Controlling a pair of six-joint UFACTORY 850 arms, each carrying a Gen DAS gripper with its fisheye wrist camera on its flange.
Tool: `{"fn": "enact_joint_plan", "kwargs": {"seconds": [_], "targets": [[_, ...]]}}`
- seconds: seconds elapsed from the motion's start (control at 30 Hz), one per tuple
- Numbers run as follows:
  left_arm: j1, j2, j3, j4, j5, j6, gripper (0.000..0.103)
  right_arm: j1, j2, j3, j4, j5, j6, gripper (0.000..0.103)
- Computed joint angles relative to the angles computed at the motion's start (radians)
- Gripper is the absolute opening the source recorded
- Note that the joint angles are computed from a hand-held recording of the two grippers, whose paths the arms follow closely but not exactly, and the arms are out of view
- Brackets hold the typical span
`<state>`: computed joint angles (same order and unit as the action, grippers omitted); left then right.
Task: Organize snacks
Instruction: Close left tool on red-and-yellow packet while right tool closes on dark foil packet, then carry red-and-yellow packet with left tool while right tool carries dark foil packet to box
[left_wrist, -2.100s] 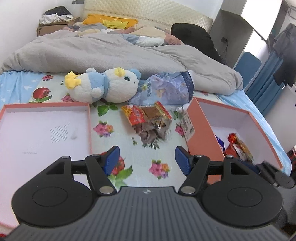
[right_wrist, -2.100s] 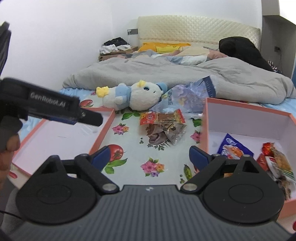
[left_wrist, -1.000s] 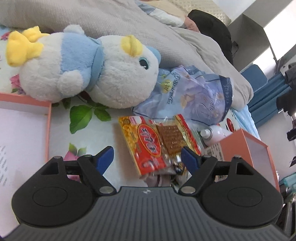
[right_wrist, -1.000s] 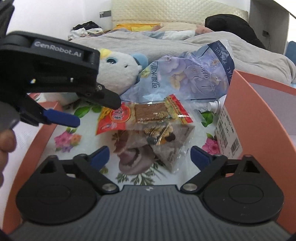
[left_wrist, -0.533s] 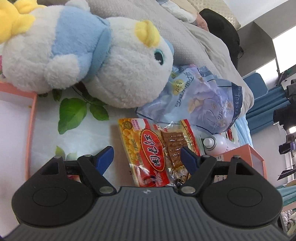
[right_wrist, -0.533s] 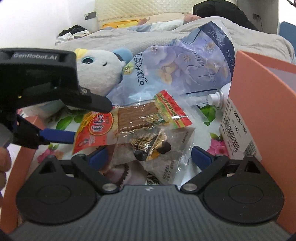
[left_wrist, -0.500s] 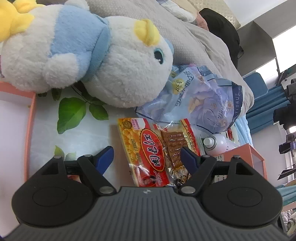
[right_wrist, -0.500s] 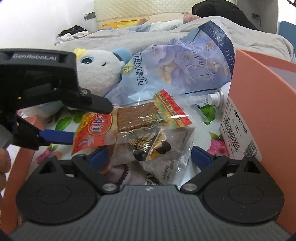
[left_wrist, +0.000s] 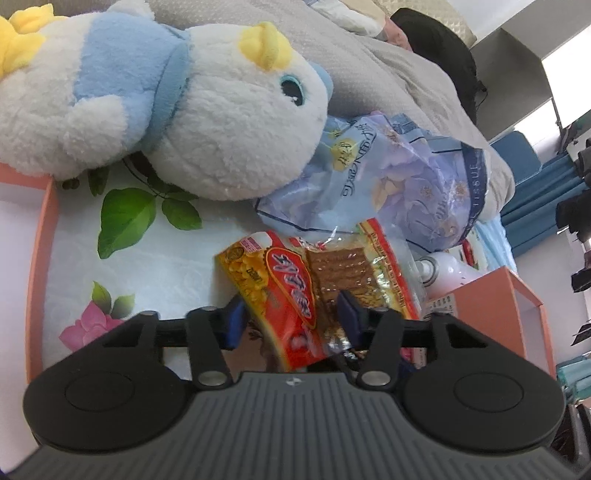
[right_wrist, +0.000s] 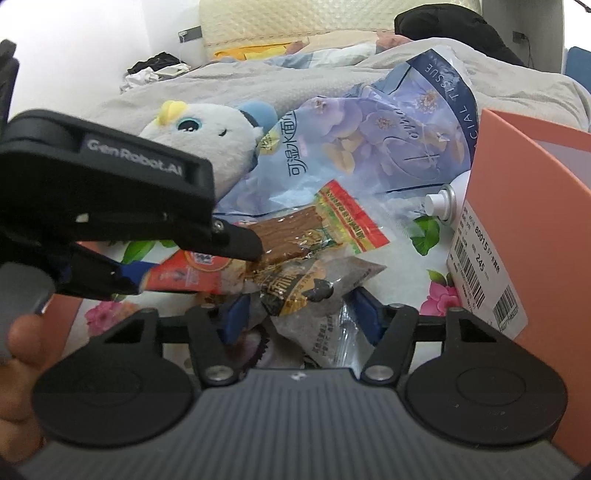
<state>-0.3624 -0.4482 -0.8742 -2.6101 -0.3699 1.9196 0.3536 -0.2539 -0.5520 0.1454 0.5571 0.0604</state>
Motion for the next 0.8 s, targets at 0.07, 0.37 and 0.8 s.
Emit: {"fn": "enact_joint_plan", "kwargs": {"seconds": [0.07, 0.37, 0.8], "targets": [[-0.003, 0.008, 0.008, -0.009, -0.008, 0.012, 0.037, -0.002, 0.006, 0.005, -0.017, -0.005, 0.014, 0.059], [-0.052, 0.079, 0.060, -0.234, 0.019, 0.278, 0.005, 0.002, 0.055, 0.046, -0.049, -0.030, 0.050, 0.057], [-0.106, 0.254, 0.252, -0.446, -0.072, 0.327, 0.003, 0.020, 0.217, 0.159, -0.002, -0.141, -0.025, 0.056]]}}
